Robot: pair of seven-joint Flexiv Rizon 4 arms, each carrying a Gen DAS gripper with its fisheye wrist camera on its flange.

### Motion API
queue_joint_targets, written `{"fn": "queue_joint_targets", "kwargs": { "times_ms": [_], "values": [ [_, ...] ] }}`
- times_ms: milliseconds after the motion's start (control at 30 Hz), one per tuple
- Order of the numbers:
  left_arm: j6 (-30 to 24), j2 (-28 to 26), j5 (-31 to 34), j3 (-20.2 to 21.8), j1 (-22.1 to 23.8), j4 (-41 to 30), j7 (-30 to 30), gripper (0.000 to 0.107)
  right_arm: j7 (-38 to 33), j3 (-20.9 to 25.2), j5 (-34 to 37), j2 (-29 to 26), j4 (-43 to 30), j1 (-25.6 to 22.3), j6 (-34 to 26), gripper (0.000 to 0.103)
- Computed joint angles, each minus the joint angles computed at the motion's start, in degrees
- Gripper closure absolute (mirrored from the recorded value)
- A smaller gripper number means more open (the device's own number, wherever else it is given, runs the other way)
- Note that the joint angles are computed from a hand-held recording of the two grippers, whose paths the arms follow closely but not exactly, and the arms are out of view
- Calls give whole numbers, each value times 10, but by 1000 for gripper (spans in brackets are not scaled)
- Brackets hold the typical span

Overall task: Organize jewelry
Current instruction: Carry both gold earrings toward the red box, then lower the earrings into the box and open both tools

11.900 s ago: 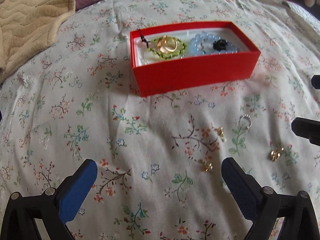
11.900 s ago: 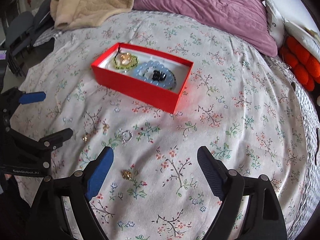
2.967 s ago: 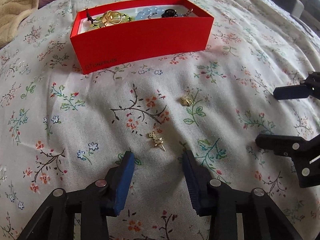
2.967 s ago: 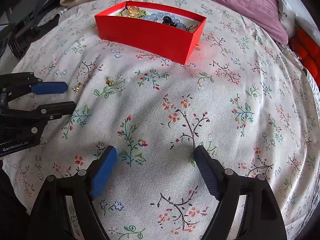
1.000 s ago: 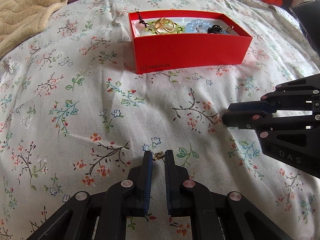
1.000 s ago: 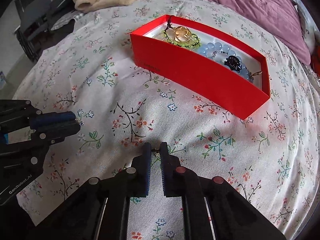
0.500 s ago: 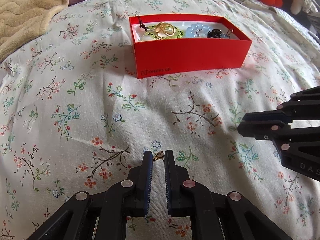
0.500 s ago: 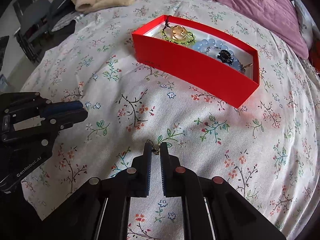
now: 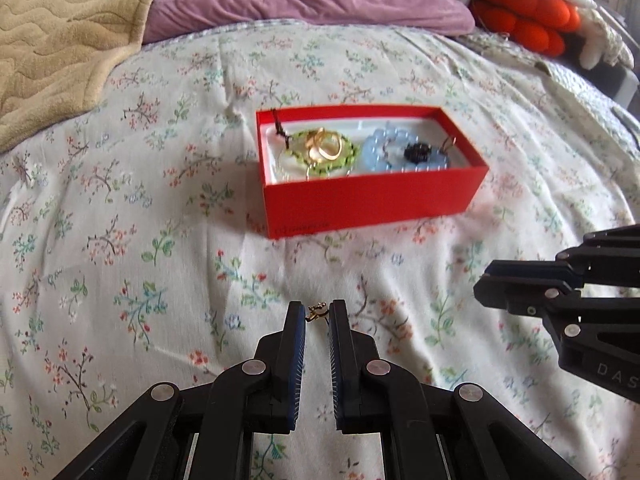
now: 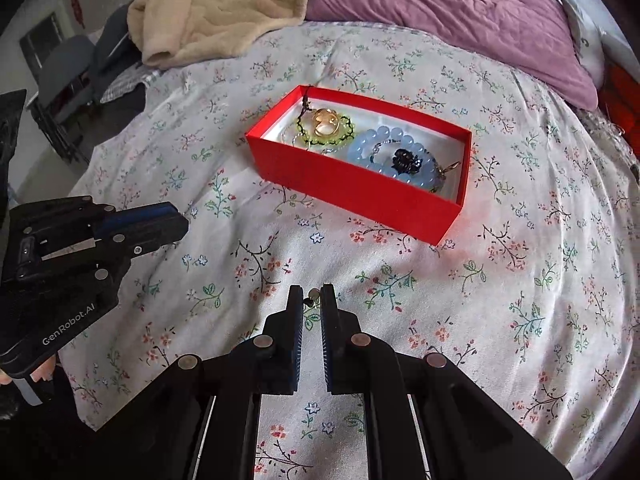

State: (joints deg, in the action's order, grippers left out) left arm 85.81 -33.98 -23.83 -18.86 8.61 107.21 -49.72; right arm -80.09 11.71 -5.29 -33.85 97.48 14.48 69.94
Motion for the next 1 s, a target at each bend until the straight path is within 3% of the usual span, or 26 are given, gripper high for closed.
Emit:
{"fn": "queue_joint_targets", "kwargs": {
  "times_ms": [367,633,1000],
  "values": [
    [-22,-22,2,45,-51,-68,-54,100,25,-4,15,-8,-41,-10,10,94],
    [-11,-67,13,51,-72,-135,-91,100,58,-7,33,-39,-93,-23,14,94],
    [-48,-136,36,106,-127,-242,-181,100,114,-31,24,-91,-158,-29,11,94]
  ]
}}
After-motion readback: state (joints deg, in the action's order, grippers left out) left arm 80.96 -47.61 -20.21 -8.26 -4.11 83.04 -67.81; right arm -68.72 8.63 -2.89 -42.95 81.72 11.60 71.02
